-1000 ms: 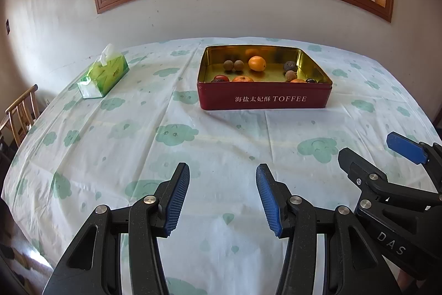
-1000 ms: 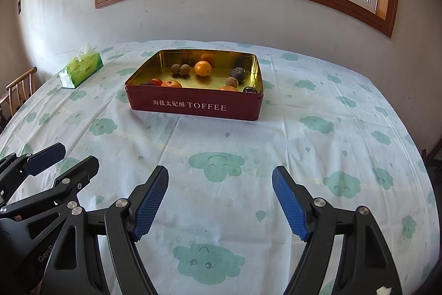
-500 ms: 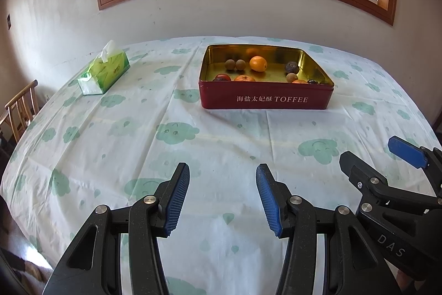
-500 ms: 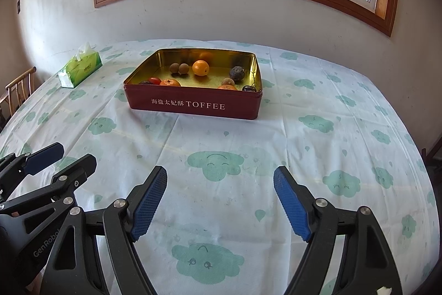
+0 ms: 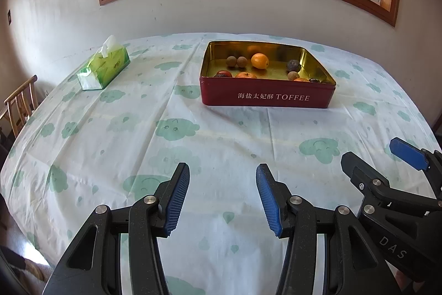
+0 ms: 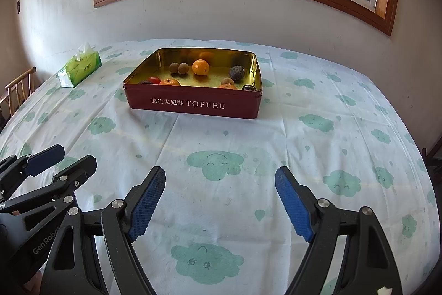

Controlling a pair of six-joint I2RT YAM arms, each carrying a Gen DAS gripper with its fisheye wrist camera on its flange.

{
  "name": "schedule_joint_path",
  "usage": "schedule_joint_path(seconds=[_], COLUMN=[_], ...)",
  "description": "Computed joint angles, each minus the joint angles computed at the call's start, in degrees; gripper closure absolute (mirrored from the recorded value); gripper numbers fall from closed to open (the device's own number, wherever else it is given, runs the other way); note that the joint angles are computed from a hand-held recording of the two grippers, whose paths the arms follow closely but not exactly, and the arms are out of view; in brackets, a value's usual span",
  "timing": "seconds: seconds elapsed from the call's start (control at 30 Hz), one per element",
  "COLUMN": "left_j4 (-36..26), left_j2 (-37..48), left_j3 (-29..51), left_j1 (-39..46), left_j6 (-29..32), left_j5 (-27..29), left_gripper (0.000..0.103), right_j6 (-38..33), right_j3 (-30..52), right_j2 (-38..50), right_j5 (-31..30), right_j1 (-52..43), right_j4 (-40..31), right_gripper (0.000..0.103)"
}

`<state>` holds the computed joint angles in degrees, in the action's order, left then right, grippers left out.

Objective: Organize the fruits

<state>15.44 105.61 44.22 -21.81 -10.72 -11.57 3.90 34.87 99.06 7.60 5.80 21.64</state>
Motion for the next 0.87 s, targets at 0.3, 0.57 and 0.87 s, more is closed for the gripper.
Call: schedule_joint_path(seconds=[0.3,0.57,0.87], left_j4=[0.3,0.4,-0.6], left_j2=[0.2,0.2,0.6], left_j3=[-0.3,-0.6,0.6], left_j1=[0.3,0.0,1.1], left_j6=[-0.1,-0.7,-0.8], left_j5=[-0.1,-0.3,0.8], left_gripper=[0.051,0.051,0.051], right_j6=[-0.1,0.2,0.0], right_j3=[-0.1,-0.3,-0.1], right_j2=[0.2,0.5,0.7], right_j5=[-0.2,-0.1,-0.3], right_j1=[-0.1,-0.1,-0.2], right_j4=[0.3,0.5,0.5], right_gripper=[0.024,0.024,0.024])
